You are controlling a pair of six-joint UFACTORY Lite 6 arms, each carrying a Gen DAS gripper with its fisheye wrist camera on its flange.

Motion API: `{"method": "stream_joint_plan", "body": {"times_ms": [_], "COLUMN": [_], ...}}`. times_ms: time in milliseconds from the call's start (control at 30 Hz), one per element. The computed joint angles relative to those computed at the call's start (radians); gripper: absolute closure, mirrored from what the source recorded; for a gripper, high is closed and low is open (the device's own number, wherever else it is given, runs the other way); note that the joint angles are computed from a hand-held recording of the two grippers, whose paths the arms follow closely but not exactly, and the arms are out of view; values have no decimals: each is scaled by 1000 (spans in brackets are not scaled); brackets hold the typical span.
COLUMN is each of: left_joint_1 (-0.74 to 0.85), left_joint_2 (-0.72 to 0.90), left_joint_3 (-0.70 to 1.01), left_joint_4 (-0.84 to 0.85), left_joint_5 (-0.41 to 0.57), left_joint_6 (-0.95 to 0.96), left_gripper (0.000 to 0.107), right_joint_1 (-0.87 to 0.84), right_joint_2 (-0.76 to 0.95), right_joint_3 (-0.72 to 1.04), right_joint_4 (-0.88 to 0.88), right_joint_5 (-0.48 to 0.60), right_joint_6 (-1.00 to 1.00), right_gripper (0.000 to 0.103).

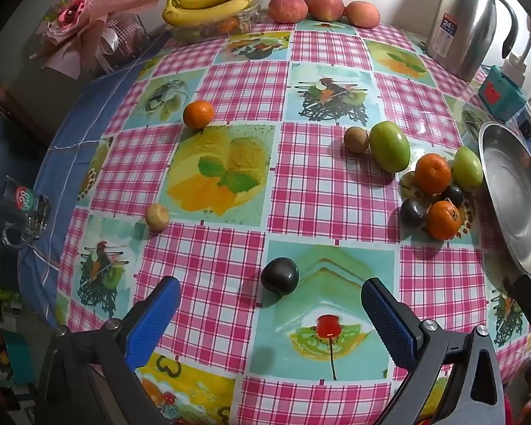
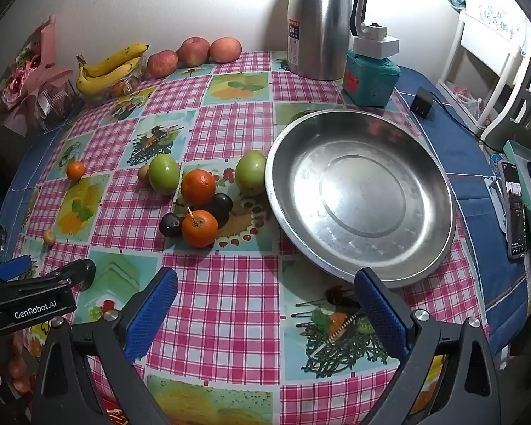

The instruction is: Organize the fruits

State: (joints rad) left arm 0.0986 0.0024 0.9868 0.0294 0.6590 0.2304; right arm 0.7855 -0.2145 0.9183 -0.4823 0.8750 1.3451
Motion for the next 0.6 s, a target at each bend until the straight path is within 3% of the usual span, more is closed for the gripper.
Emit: {"method": "stream_joint_plan", "body": {"times_ms": [600], "left_joint_1": [-4], "left_joint_2": [-5], "left_joint_3": [-7], "left_joint_4": [6], "left_joint_5": [4], "left_joint_6": [-6], "left_gripper": [4], "right_joint_1": [-15], "right_joint_2": [-6], "right_joint_3": [-14], "right_joint_4": [1], "right_joint_5": [-22], "right_joint_6": [-10], "right_gripper": [3]}}
